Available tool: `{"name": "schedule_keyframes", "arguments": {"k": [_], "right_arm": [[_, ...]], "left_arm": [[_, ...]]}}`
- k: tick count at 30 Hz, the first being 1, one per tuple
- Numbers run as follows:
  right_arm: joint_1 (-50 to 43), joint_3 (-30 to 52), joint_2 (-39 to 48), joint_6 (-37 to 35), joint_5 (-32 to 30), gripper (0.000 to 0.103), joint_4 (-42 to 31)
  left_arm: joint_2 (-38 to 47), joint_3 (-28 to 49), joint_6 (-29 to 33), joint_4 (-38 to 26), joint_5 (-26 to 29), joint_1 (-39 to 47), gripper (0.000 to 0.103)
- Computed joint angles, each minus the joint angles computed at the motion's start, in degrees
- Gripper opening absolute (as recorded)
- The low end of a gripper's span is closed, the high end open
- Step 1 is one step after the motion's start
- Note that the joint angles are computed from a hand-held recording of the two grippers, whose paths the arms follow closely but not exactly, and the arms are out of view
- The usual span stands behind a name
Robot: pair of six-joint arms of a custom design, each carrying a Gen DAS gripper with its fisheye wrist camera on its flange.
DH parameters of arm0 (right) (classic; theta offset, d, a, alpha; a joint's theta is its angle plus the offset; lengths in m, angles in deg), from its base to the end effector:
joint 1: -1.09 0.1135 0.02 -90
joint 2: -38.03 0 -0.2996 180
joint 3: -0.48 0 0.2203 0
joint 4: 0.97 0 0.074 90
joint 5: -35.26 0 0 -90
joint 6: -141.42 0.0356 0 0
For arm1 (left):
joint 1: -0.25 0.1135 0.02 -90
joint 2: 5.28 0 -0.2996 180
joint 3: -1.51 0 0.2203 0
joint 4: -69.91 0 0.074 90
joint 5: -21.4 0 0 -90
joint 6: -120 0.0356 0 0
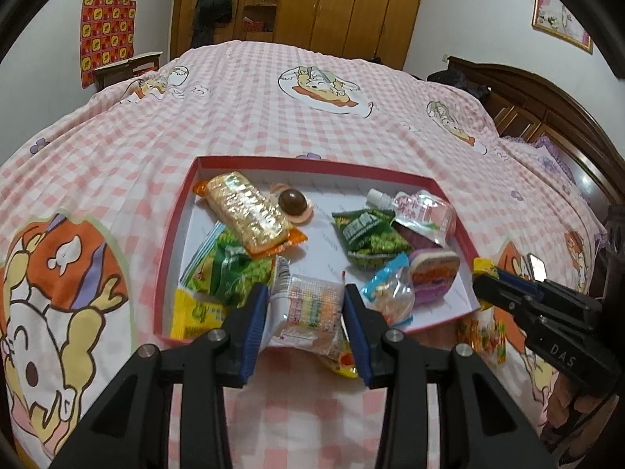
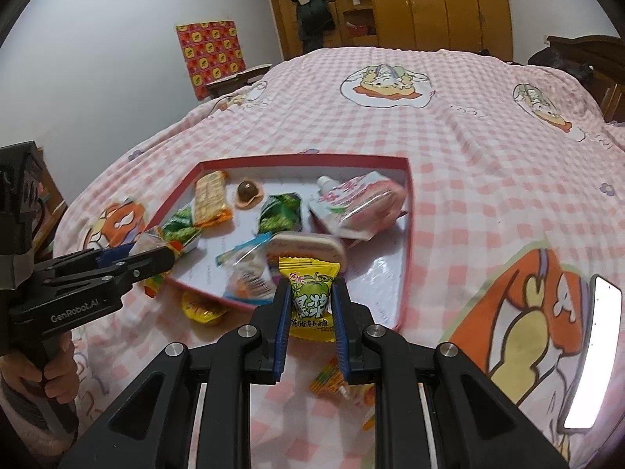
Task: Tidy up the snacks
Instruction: 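Carry the clear candy bag and yellow candy over the box with both tools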
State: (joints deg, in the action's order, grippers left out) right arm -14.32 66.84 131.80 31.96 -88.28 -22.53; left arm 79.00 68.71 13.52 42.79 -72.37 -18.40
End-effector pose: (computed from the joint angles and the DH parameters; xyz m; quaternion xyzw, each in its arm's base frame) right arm 0.2976 -0.0616 0.2328 -0.1327 0.8926 0.1573 0.4011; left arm 0.2653 -0.0871 0.2705 0.0046 0.9208 -0.0885 0.3799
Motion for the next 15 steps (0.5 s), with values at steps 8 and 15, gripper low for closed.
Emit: {"name": "schedule_keyframes", "arguments": {"k": [8,15], "right_arm": [[0.2,4.1,3.7,2.9,2.2,0.021,0.6],[0.7,6.0,6.7,5.2,3.3,0.021,2.3]], "left_arm": [[5.0,3.4,1.0,1.3,-0.5,0.0,0.041],[8.8,4.6,2.3,3.5,-1.8,-0.8,0.041]]}}
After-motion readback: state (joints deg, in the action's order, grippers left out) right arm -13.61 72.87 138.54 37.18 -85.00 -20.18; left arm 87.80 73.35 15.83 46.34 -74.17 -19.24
